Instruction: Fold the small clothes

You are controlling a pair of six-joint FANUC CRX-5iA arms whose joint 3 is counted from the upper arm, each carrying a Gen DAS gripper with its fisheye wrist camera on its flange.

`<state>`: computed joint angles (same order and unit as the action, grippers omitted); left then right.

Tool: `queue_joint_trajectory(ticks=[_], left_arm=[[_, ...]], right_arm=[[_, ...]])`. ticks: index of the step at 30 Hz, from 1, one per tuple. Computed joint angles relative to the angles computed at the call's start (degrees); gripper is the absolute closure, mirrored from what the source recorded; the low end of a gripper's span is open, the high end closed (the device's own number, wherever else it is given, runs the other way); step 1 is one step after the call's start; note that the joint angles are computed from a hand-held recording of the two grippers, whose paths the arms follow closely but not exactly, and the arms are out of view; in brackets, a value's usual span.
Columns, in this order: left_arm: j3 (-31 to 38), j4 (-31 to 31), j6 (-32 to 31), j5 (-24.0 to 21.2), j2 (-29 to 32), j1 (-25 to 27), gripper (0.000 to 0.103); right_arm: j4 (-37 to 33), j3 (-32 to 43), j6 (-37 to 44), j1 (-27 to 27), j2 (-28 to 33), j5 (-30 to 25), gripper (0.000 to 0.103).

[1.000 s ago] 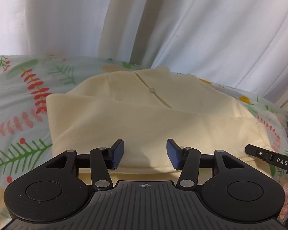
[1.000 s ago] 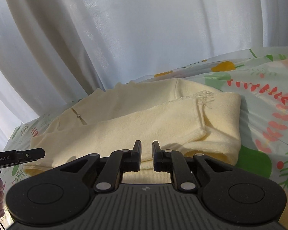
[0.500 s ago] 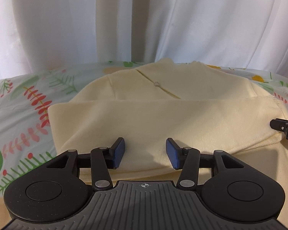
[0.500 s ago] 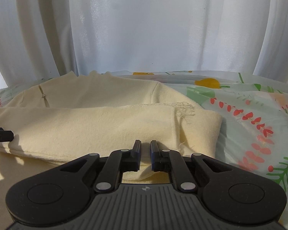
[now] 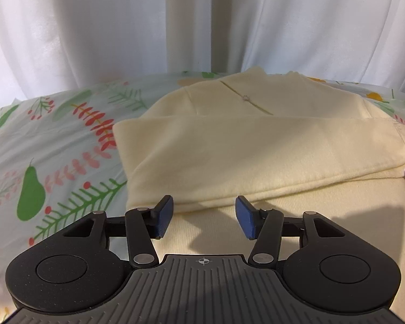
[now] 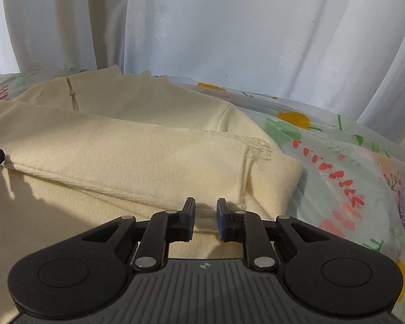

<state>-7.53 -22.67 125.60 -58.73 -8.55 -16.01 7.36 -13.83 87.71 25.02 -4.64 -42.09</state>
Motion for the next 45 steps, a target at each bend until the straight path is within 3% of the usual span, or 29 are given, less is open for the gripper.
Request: queue_joint_trajectory(ticks=[5, 8, 12, 18, 20, 25, 32, 37, 40, 42, 45], left_arm=[[-5.1, -1.1, 4.3, -3.7, -10.3, -4.1, 0.034], [-7.4, -0.1, 8.3, -7.9, -15.1, -6.7, 0.031], [-10.8, 3.4, 12.8, -11.8, -19.8, -7.9, 0.031], [-14.7, 9.2, 13.0, -16.7, -23.5, -9.0, 0.032], [-15.8, 9.8, 14.1, -17.6, -24.6, -9.8, 0.032], [-20.4, 16.8, 11.4, -15.4, -29.2, -5.1, 0.041], [-20.5, 17.2, 11.2, -17.3, -30.0, -5.8, 0.057], [-20.5, 17.9, 9.5, -17.9, -30.1, -5.2, 0.062], [-20.8, 18.9, 7.0, -17.8, -30.0, -3.9, 0.073], [-21.0, 19.6, 5.9, -18.1, -29.8, -3.0, 0.089], [-21.5, 21.4, 3.8, -18.1, -30.0, -1.0, 0.094]], right_arm=[[-19.8, -4.0, 18.4, -7.1, -13.5, -5.0, 0.045], [-26.7, -6.5, 22.5, -12.7, -21.2, -13.4, 0.040], [-31.6, -6.7, 22.6, -22.0, -25.9, -26.3, 0.040], [-35.9, -6.6, 25.3, -33.3, -27.5, -35.1, 0.041], [-37.1, -5.9, 25.4, -35.8, -26.1, -36.8, 0.045], [-41.8, -4.3, 25.5, -40.9, -22.6, -41.0, 0.057], [-42.0, -4.7, 25.5, -39.9, -21.7, -42.5, 0.076], [-42.4, -4.6, 26.4, -39.9, -21.3, -43.7, 0.090], [-42.7, -4.4, 26.2, -39.6, -21.1, -44.2, 0.094], [-42.9, -4.4, 26.4, -39.7, -21.2, -44.3, 0.096], [-44.1, -3.9, 26.0, -41.1, -20.3, -45.3, 0.096]])
